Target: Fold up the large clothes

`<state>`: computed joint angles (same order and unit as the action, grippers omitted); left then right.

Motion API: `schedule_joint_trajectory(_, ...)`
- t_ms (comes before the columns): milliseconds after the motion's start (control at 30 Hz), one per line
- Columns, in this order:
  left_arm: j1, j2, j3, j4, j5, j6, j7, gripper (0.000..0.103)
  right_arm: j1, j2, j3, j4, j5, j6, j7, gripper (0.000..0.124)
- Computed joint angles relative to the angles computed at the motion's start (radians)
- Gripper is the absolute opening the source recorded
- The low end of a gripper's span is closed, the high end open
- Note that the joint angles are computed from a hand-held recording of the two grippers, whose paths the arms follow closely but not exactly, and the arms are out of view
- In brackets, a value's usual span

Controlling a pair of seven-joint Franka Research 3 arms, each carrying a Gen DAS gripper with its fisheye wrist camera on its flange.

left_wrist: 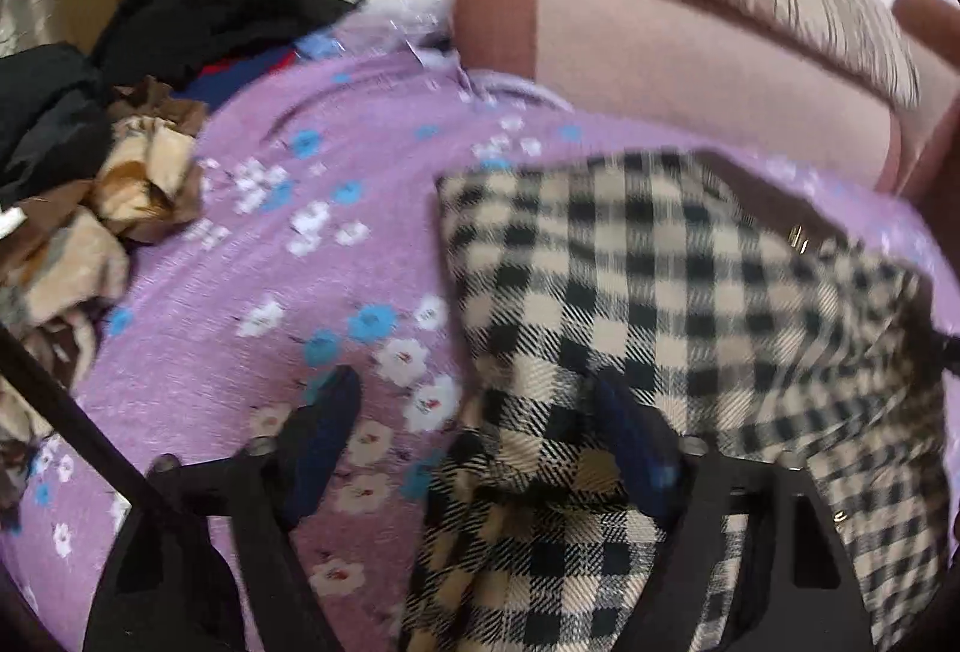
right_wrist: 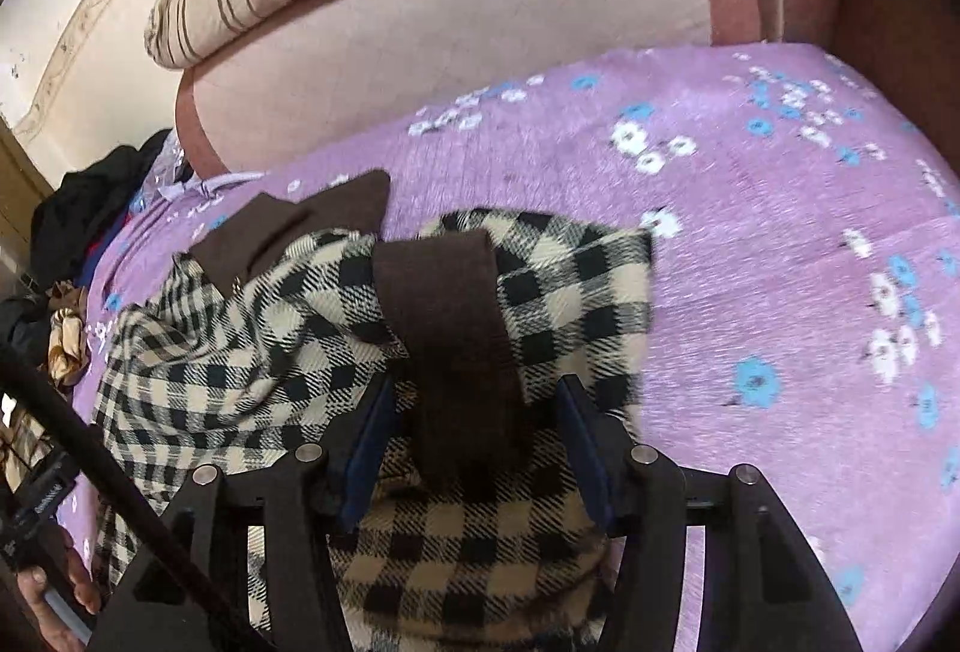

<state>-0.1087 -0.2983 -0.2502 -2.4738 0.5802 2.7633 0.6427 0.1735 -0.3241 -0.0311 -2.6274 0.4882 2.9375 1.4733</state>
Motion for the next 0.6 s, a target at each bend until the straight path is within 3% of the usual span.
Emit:
schedule_joint_trajectory(33,-0.036,0.019,0.033,0.003,-0.066,0.002,0.067,0.043,0.034,0.012,-0.029,0.012,0.037,-0.014,-0.033,0.031)
schedule_joint_trajectory(67,-0.068,0.032,0.065,0.004,-0.142,0.012,0.132,0.024,0.065,0.018,-0.054,0.025,0.084,-0.037,-0.064,0.006)
schedule_joint_trajectory(133,-0.074,0.025,0.067,0.015,-0.196,-0.018,0.16,0.011,0.121,-0.011,-0.119,0.032,0.231,-0.098,-0.156,0.004)
schedule_joint_trajectory(233,-0.092,-0.024,0.082,0.009,-0.279,-0.038,0.211,0.009,0.127,-0.107,-0.157,0.009,0.375,-0.182,-0.227,0.004)
schedule_joint_trajectory(367,-0.119,-0.064,0.115,-0.002,-0.399,-0.045,0.289,0.009,0.074,-0.215,-0.166,-0.043,0.461,-0.269,-0.244,0.004)
schedule_joint_trajectory(433,-0.107,-0.057,0.102,0.006,-0.405,-0.079,0.296,0.009,0.003,-0.22,-0.111,-0.067,0.384,-0.285,-0.183,0.004)
schedule_joint_trajectory(533,-0.071,-0.035,0.048,0.026,-0.339,-0.167,0.249,0.01,-0.132,-0.235,0.026,-0.109,0.138,-0.252,-0.003,0.006)
schedule_joint_trajectory(600,-0.067,-0.026,0.035,0.031,-0.308,-0.198,0.238,0.012,-0.138,-0.285,0.037,-0.148,0.093,-0.218,0.039,0.007)
